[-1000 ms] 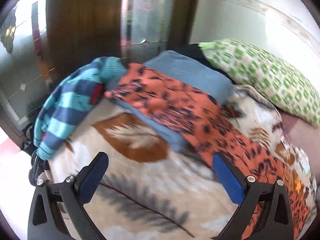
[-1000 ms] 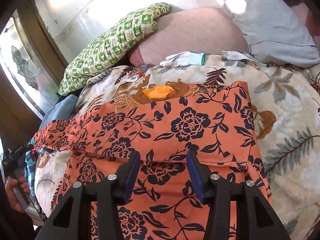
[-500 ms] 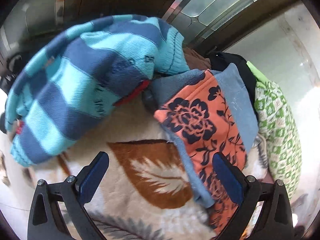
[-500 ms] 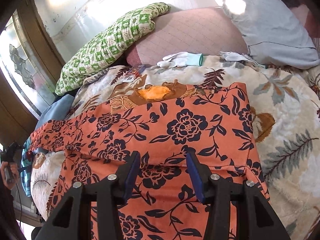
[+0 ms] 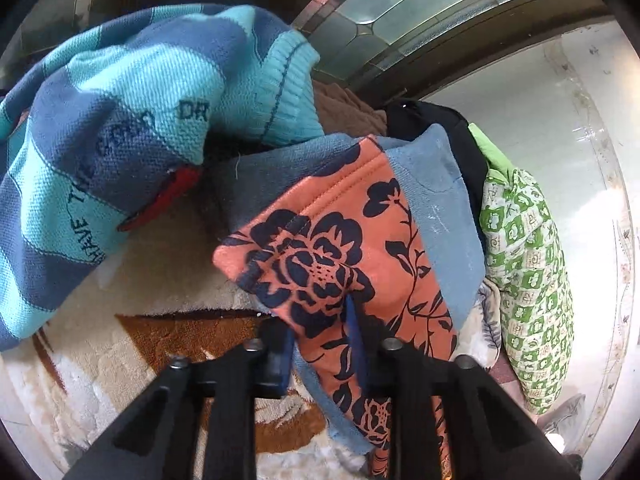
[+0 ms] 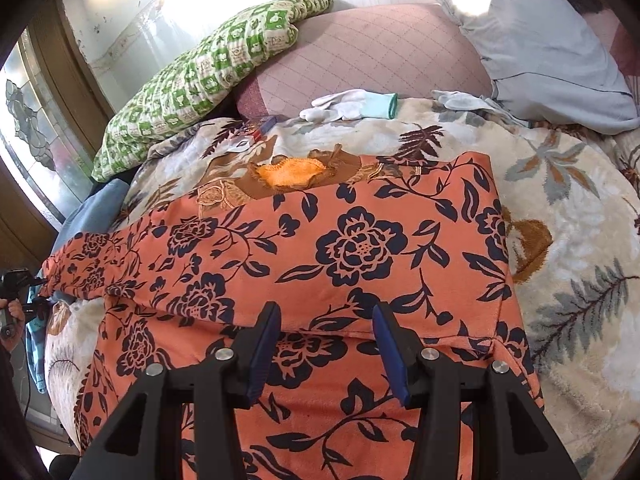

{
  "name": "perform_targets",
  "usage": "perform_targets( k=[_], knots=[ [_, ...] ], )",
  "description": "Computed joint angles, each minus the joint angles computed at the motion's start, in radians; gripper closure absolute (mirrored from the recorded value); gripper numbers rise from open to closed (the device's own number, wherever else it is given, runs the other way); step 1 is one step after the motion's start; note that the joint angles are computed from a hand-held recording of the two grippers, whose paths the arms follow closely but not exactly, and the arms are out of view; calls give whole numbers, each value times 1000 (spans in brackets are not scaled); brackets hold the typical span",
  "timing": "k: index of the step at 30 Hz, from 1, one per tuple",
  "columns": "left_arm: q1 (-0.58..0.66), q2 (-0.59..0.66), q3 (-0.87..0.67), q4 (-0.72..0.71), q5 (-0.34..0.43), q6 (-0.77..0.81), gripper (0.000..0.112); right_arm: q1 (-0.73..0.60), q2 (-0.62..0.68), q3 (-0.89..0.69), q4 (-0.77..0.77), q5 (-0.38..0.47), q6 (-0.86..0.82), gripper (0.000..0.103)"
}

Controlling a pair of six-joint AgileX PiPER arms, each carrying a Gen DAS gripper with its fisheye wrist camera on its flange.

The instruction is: Fold small clothes

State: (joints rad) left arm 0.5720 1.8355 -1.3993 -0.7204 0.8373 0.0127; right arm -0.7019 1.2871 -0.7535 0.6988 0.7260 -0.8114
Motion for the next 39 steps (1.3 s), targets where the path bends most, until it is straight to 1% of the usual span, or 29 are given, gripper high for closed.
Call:
perform_targets(
  k=[1, 2, 4, 6, 10, 12, 15, 18, 20, 23, 26, 29, 31, 36, 37, 39],
  knots=[
    [9, -17, 20, -29, -9, 32, 103, -4, 1, -2, 1, 0, 0, 51],
    [12, -31, 32, -47, -21, 50, 103, -9, 3, -5, 3, 1, 1, 51],
    [8, -75, 56, -48, -41, 65, 104, -25, 8, -12, 13, 11, 0, 51],
    [-15, -104, 45, -22, -49, 68, 105, -48, 11, -20, 30, 32, -8, 51],
    [-75, -167, 7, 21, -31, 39, 106, -97, 0, -31, 60, 62, -32, 51],
    [-133, -205, -26, 72, -13, 5, 106, -130, -1, -41, 76, 81, -37, 51],
    [-249, -249, -82, 154, 13, -47, 106, -188, 11, -66, 96, 116, -41, 51],
    [-417, -291, -123, 272, 20, -130, 106, -266, 49, -105, 127, 171, -48, 51],
    [-542, -311, -139, 329, 13, -175, 106, -316, 79, -135, 141, 204, -39, 51],
    [-759, -296, -173, 447, -23, -274, 106, -382, 116, -177, 148, 233, -15, 51],
    [-981, -230, -229, 547, -45, -381, 106, -452, 152, -223, 160, 268, 3, 51],
    [-1155, -138, -276, 598, -74, -451, 106, -524, 192, -271, 178, 311, 5, 51],
    [-1237, -68, -314, 605, -94, -482, 106, -566, 218, -300, 190, 337, 0, 51],
    [-1436, 174, -506, 643, -94, -585, 106, -657, 287, -380, 200, 391, 10, 51],
    [-1473, 224, -553, 673, -86, -614, 106, -677, 307, -402, 204, 406, 16, 51],
    [-1527, 350, -692, 728, -32, -657, 106, -709, 340, -436, 210, 433, 26, 51]
  ],
)
